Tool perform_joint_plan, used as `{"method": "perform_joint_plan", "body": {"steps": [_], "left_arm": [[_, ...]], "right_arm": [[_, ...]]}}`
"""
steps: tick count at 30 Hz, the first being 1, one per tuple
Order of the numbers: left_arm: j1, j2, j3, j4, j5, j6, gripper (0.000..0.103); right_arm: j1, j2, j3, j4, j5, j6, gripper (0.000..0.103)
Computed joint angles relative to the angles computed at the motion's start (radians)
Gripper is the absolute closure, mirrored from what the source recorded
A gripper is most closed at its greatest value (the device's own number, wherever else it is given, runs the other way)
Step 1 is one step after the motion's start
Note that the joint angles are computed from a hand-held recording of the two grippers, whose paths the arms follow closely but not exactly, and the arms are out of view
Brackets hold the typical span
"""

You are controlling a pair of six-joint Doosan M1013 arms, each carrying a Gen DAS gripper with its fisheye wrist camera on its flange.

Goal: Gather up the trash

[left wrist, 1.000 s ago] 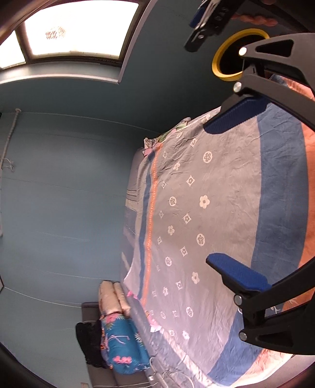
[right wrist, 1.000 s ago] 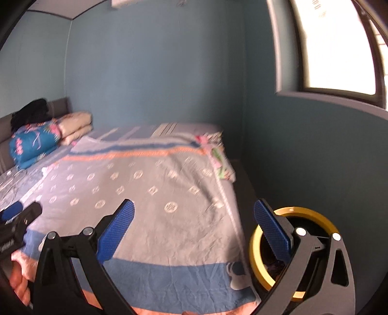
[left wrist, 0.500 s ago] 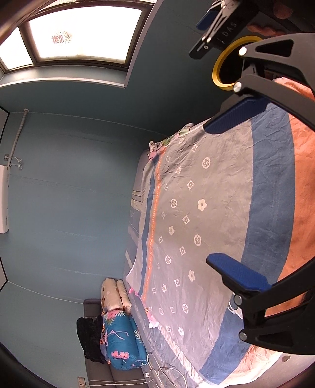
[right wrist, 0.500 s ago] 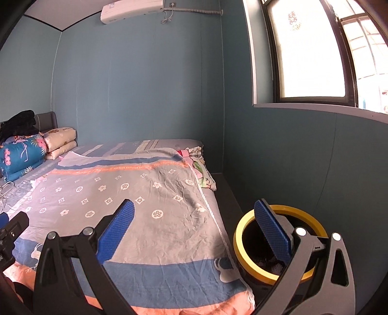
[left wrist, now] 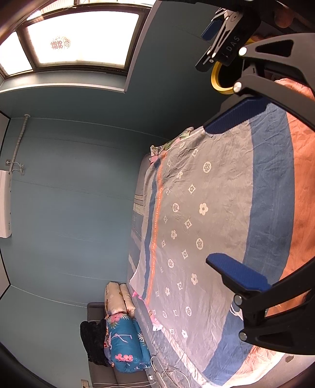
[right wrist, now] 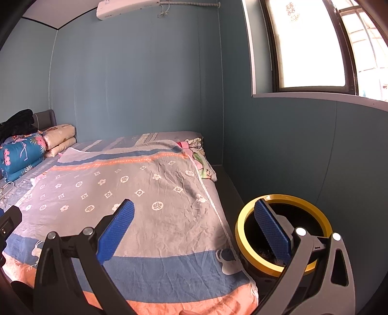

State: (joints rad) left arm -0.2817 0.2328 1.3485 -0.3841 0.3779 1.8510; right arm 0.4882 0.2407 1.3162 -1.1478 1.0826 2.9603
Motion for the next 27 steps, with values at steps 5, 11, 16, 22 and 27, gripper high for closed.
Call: {"method": "perform_joint_plan", "body": {"steps": [5, 11, 16, 22, 27], "left_arm": [[0.003, 0.003, -0.007, -0.017, 0.015, 0.008, 0.008], [0.004, 0.008, -0.012, -0.024, 0.027, 0.009, 0.008], [0.003, 0.009, -0.012, -0.027, 0.028, 0.017, 0.008], [0.002, 0.007, -0.009, -0.031, 0.031, 0.018, 0.008], [0.000, 0.008, -0.010, -0.028, 0.025, 0.013, 0.008]], "right_arm": [[0.000, 0.001, 0.000, 0.002, 0.001, 0.002, 0.008], [-0.001, 0.005, -0.003, 0.015, 0.001, 0.002, 0.008], [-0.002, 0.005, -0.003, 0.021, -0.001, -0.002, 0.008], [-0.002, 0.008, -0.004, 0.029, 0.001, -0.001, 0.008], [-0.004, 0.007, -0.003, 0.036, -0.004, -0.003, 0.008]]}}
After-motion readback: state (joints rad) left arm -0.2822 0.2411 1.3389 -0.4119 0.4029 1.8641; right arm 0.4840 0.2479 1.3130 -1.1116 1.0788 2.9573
